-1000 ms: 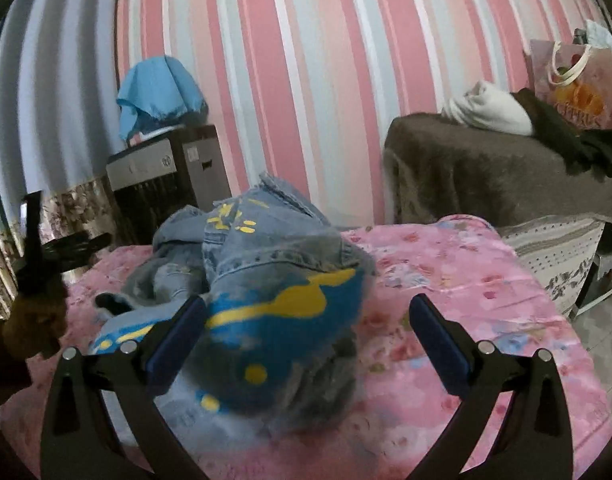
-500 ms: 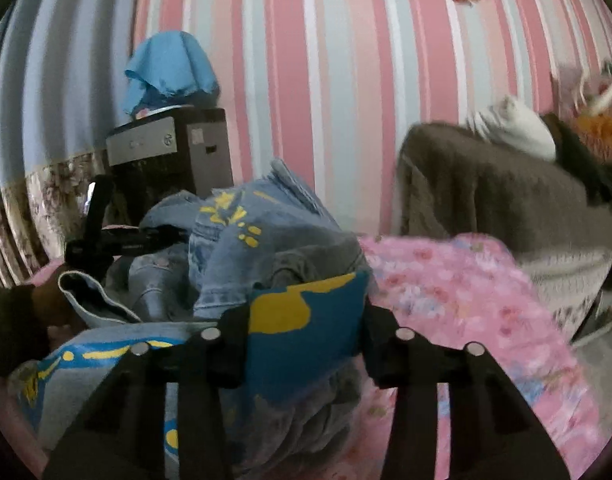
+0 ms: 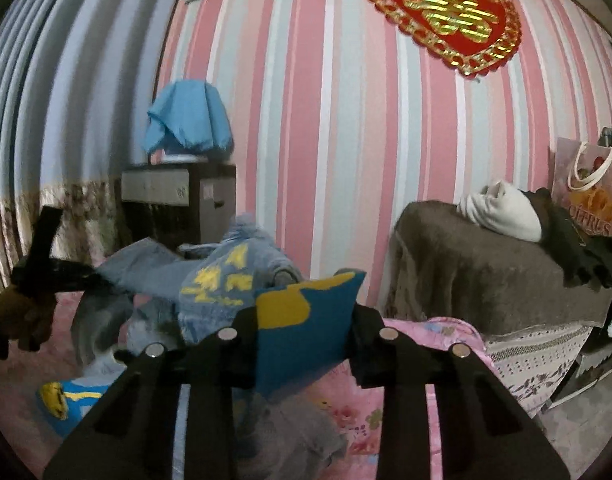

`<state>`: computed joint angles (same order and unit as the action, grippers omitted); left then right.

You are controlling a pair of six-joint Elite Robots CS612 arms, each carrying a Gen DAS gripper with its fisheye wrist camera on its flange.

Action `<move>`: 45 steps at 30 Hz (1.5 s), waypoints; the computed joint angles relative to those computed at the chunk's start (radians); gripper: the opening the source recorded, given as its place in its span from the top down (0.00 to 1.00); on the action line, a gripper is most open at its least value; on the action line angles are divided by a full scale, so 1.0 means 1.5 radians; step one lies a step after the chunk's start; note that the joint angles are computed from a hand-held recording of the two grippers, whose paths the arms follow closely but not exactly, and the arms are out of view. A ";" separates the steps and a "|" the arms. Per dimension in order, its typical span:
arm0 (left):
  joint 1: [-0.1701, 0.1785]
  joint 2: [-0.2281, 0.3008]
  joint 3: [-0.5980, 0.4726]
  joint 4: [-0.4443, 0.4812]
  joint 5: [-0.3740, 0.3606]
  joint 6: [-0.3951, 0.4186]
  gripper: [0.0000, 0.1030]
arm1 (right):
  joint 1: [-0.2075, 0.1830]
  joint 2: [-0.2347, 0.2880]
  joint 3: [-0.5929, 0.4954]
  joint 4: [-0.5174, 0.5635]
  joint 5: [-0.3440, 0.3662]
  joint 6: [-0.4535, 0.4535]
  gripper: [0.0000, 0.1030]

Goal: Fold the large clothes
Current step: 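Grasp the denim jacket with both tools and lift it off the bed, then shake out and lay the jacket flat, front up, with both tools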

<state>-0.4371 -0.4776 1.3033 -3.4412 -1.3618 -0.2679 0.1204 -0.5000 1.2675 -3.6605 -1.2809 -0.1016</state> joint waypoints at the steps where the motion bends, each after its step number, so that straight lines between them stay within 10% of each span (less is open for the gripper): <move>1: -0.005 -0.017 0.032 -0.024 0.013 -0.007 0.99 | -0.003 -0.010 0.016 -0.014 0.004 0.003 0.70; 13: -0.099 -0.199 0.321 -0.310 0.249 0.012 0.99 | -0.027 -0.135 0.189 -0.223 0.072 -0.022 0.70; 24: -0.118 -0.268 0.324 -0.377 0.344 0.102 0.98 | -0.042 -0.174 0.135 -0.249 0.088 -0.024 0.70; 29: -0.073 -0.240 0.241 -0.277 0.315 0.079 0.98 | -0.032 -0.144 0.042 -0.135 0.071 -0.046 0.69; 36: 0.010 -0.102 0.064 -0.024 0.236 -0.041 0.92 | -0.019 0.024 -0.213 0.141 0.057 -0.055 0.63; 40: 0.049 -0.016 -0.058 0.185 0.185 -0.133 0.49 | -0.009 0.135 -0.375 0.285 -0.031 0.015 0.40; 43: 0.049 0.011 -0.081 0.181 0.216 -0.132 0.07 | -0.009 0.153 -0.386 0.295 -0.031 0.047 0.40; 45: 0.047 0.011 -0.078 0.170 0.219 -0.111 0.03 | -0.007 0.144 -0.356 0.282 -0.033 0.020 0.40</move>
<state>-0.3672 -0.4610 1.1868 -3.1857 -1.0333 -0.4351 0.1098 -0.2841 0.7329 -3.2371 -1.3310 -0.0715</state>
